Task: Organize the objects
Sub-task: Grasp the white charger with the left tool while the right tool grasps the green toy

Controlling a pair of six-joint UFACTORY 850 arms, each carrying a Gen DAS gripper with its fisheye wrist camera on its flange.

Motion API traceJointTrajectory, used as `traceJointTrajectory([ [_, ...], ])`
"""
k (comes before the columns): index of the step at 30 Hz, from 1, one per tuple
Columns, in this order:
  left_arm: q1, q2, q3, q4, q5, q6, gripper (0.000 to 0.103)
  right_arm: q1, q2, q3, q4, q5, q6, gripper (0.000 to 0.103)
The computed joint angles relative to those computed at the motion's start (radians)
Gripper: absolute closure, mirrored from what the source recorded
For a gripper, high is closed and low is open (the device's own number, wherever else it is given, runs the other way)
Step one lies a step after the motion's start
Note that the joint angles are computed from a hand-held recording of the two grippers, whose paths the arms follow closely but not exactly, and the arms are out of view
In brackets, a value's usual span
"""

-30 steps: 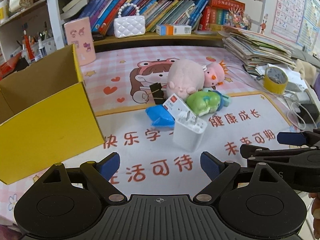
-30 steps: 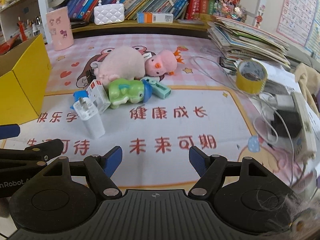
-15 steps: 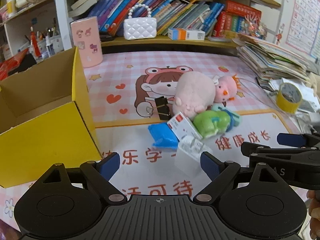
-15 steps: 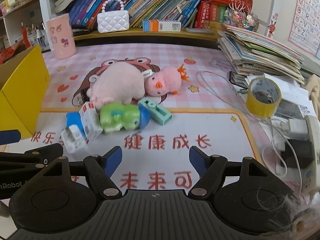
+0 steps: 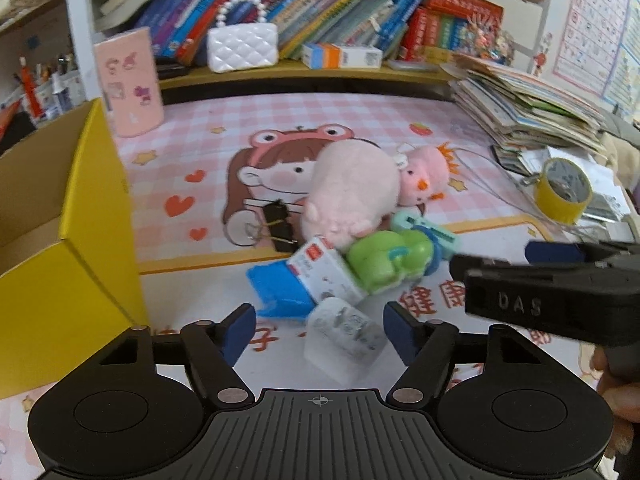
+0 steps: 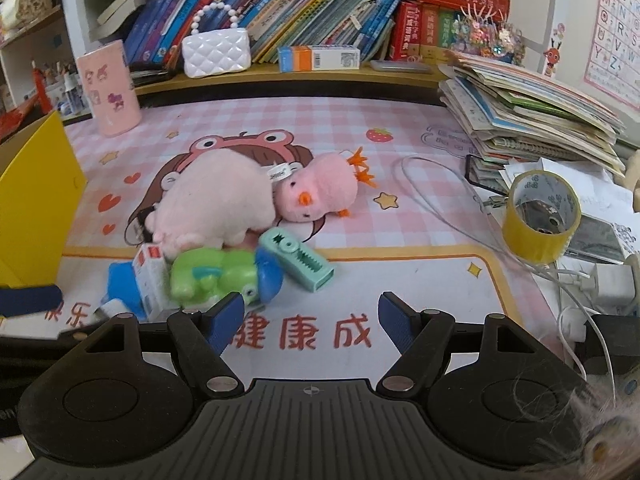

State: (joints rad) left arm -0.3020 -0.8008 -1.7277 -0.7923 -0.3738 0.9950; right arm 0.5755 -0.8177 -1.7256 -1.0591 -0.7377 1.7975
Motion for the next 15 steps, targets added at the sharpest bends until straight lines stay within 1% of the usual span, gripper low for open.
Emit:
traceJointTrajectory([
  [2,-0.011,-0.007,-0.010,0.074,-0.006,-0.031,0.042,-0.002,0.005,0.008,-0.024,-0.001,0.030,0.031],
  [4,-0.018,-0.010,-0.012,0.093,-0.014,-0.019,0.042,-0.004,0.009,0.015,-0.033,0.007,0.046,0.031],
  [6,-0.024,-0.012,-0.013,0.122,-0.013,-0.026,0.045,-0.009,0.010,0.017,-0.028,0.018,0.041,0.031],
  [8,-0.028,-0.023,-0.023,0.149,-0.020,-0.045,0.054,-0.012,0.009,0.017,-0.017,0.032,0.029,0.031],
  [9,-0.030,-0.030,-0.027,0.169,-0.019,-0.068,0.055,-0.014,0.008,0.016,-0.012,0.041,0.024,0.031],
  [10,-0.030,-0.036,-0.031,0.188,-0.018,-0.091,0.059,-0.015,0.007,0.015,-0.010,0.050,0.020,0.031],
  [12,-0.025,-0.039,-0.032,0.167,-0.021,-0.087,0.060,-0.016,0.007,0.014,-0.017,0.066,0.019,0.031],
  [15,-0.020,-0.033,-0.026,0.167,-0.009,-0.114,0.060,-0.017,0.003,0.008,-0.037,0.093,0.018,0.026],
])
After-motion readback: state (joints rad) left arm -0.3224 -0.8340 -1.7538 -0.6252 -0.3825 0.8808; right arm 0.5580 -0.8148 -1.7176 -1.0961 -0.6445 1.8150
